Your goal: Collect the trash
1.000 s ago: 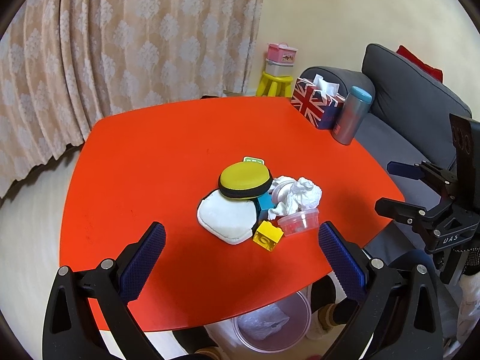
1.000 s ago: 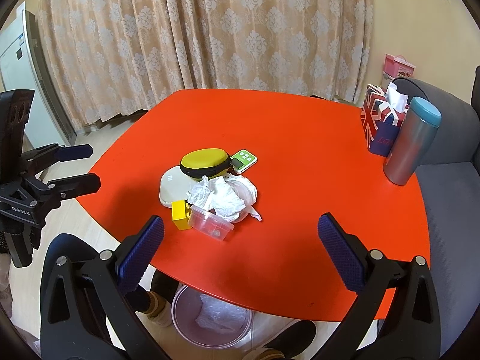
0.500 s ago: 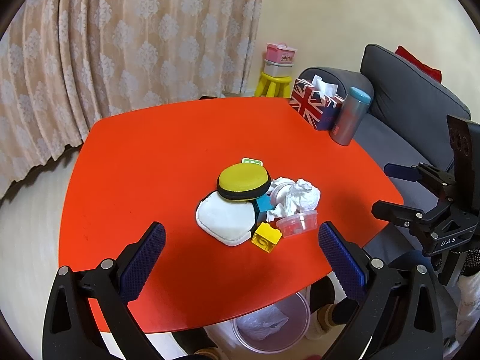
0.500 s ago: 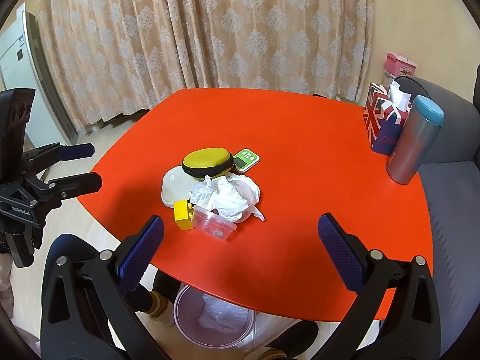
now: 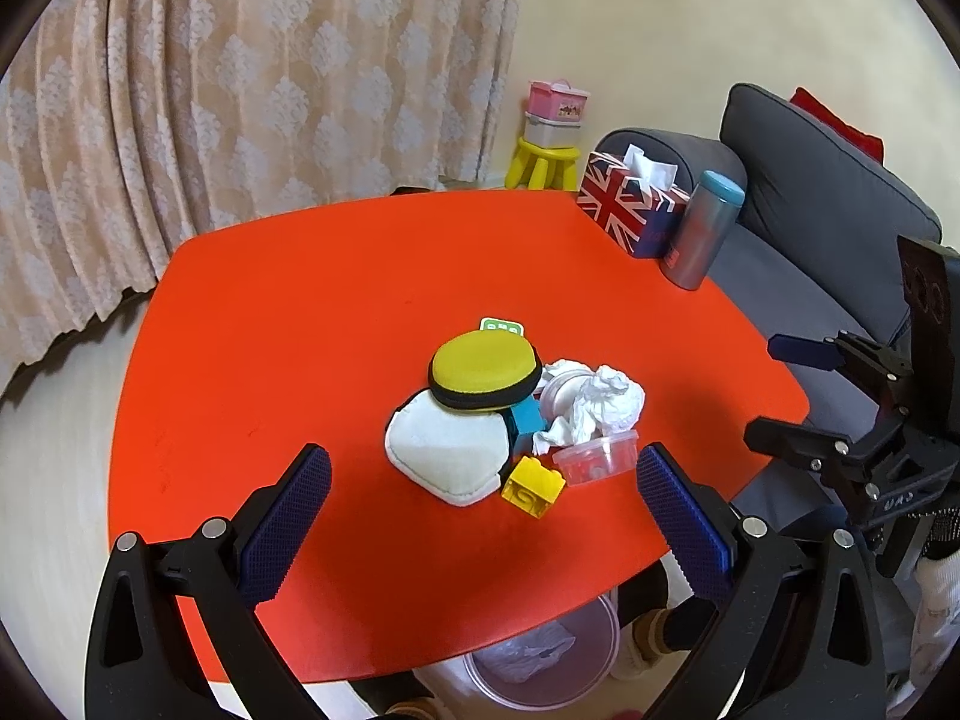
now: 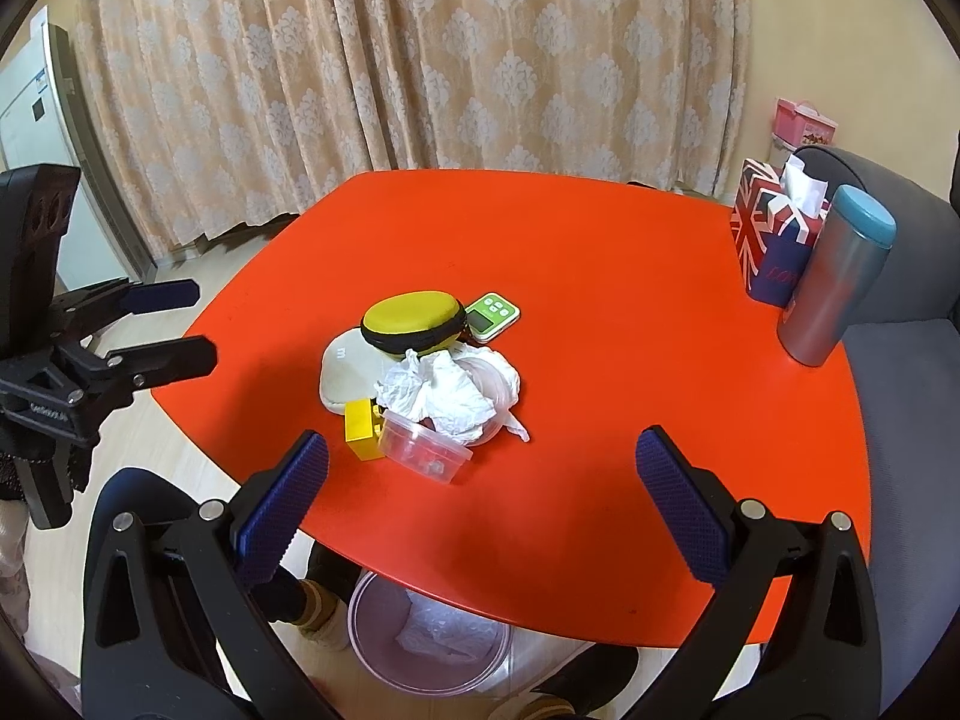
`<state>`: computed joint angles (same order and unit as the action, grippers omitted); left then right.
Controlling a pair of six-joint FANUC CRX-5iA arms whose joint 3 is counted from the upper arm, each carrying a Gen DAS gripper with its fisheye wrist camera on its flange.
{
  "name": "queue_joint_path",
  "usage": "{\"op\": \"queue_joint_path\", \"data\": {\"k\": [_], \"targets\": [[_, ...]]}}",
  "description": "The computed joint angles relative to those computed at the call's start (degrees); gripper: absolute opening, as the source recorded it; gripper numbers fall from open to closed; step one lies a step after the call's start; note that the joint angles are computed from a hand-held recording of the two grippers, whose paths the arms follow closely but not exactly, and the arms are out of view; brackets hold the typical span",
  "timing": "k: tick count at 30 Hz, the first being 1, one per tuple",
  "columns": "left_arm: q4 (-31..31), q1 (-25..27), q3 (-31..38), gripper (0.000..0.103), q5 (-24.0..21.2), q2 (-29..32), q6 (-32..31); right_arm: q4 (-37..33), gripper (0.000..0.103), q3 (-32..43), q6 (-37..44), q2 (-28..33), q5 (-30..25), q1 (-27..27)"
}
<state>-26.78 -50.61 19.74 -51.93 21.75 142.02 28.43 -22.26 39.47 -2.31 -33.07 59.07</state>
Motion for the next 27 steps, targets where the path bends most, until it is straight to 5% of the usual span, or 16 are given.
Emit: {"op": "queue_joint_path", "data": {"k": [14, 27], "targets": [[5.75, 4.59, 5.15, 0.098, -0.24, 4.51, -7.15, -3.98, 0.100, 1.62, 3.42, 0.56, -0.63, -1.01], [20.16, 10.62, 13.01, 0.098, -2.84, 13.25, -15.90, -6.36, 0.100, 2.63, 5.49, 0.79, -1.41, -1.86]]}}
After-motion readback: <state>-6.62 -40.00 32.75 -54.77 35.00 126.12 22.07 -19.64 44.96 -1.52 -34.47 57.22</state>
